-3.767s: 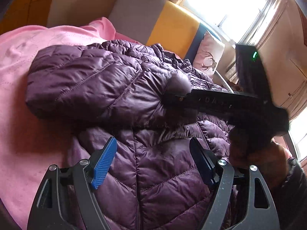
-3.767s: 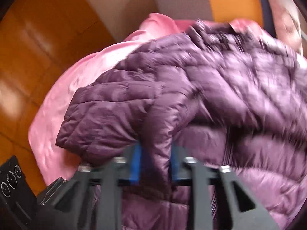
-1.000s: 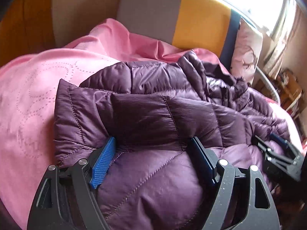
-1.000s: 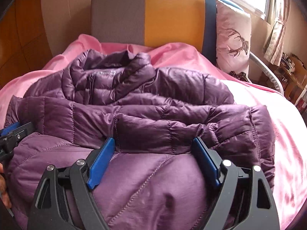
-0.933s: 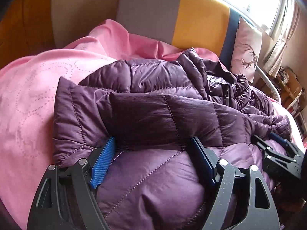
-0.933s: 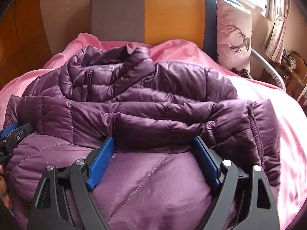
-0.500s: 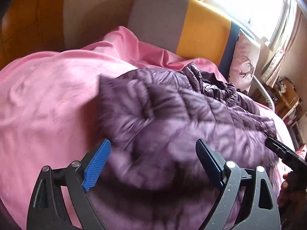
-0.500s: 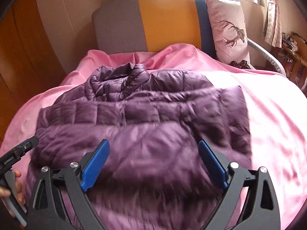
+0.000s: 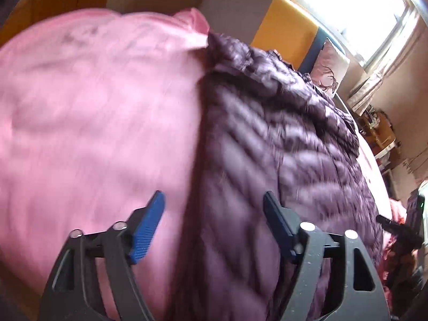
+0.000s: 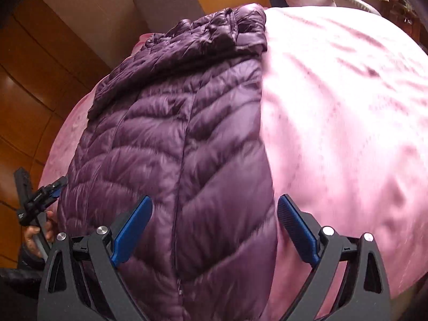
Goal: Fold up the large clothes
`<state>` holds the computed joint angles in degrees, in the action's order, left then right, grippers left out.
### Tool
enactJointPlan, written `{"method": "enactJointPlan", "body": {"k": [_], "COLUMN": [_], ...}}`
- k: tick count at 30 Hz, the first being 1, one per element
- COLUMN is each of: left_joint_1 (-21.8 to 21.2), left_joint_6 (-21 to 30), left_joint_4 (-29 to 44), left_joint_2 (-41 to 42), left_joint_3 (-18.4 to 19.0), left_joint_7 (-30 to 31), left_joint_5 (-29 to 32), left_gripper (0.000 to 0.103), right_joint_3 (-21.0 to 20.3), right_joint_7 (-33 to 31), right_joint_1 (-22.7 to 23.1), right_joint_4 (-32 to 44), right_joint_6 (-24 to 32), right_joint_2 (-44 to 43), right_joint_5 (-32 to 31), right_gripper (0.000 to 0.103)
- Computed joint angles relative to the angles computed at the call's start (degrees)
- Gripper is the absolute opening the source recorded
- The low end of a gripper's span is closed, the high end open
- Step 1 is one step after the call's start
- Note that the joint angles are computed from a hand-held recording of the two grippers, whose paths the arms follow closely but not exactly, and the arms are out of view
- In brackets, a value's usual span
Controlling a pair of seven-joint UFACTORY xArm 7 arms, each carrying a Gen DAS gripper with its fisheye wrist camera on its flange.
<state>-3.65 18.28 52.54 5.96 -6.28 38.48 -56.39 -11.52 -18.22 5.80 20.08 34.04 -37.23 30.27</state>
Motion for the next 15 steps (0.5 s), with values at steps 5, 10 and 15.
{"method": "enactJointPlan", "body": {"k": [5,10,15], "left_joint_1": [-0.4,-3.2,-4.0], "left_joint_6": [6.4,10.1,12.7], "left_joint_4": [-7.7,-11.4,-11.3], "left_joint_2": [-7.8,-10.1,-12.2], "left_joint_3": [1.9,3.4,4.8], "left_joint_7": [8.2,8.9,12.2], "left_joint_5": [-8.7,-7.6,-10.3], "left_gripper": [0.07,0.05,0.012], "right_joint_3": [1.7,2.0,1.0], "right_joint_7": [3.6,6.4,4.5], "right_joint_1": [-1.9,-0.9,1.1], "right_joint_4": [-8.8,-11.9,-9.5], "right_joint_6": [7.2,7.4,10.4], "right_joint_2": [-14.0,-19.5,-20.9], "right_joint_5": [-1.8,-3.2,-4.8], "right_gripper": [0.079,0.041,0.018]}}
